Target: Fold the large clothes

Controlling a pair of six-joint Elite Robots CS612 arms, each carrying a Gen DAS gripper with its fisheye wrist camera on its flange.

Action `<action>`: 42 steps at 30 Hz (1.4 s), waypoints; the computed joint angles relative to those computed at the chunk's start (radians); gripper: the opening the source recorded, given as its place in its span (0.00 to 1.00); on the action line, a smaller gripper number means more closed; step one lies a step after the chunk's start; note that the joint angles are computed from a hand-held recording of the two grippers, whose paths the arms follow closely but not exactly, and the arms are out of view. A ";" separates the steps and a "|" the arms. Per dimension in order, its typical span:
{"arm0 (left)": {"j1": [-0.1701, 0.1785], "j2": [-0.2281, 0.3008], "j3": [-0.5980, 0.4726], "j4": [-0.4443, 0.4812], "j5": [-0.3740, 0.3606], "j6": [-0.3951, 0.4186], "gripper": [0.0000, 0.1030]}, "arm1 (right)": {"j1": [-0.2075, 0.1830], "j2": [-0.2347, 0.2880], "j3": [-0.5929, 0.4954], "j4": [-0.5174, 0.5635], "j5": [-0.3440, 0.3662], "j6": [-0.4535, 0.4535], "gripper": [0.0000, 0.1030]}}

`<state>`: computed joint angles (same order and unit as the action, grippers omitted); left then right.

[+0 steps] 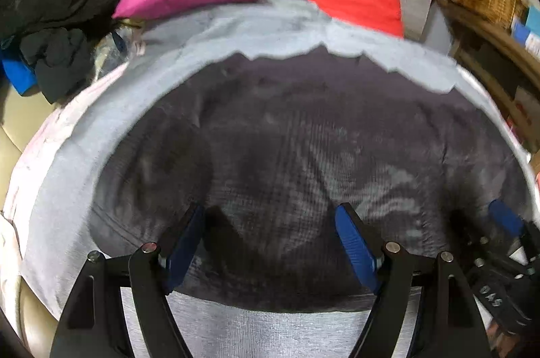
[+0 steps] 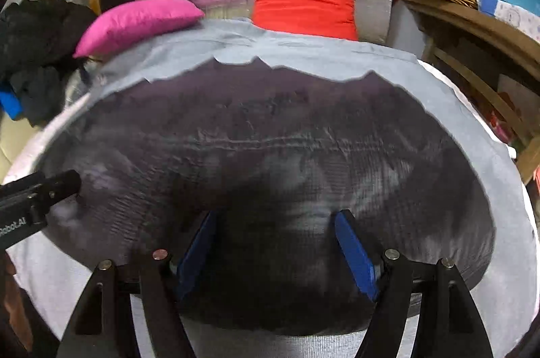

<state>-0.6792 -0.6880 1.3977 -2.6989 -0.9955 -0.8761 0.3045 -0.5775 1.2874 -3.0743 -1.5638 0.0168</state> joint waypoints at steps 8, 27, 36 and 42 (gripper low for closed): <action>-0.003 0.022 -0.016 0.015 0.020 0.032 0.79 | 0.013 0.017 -0.020 0.024 -0.081 -0.025 0.80; 0.009 -0.059 0.128 -0.025 0.024 -0.088 0.80 | -0.043 -0.045 0.077 0.015 -0.034 0.104 0.81; 0.027 -0.085 0.166 -0.017 -0.016 -0.172 0.81 | -0.063 -0.069 0.115 -0.002 -0.074 0.184 0.81; 0.023 -0.096 0.202 -0.067 0.027 -0.219 0.83 | -0.096 -0.089 0.158 -0.074 0.002 0.261 0.81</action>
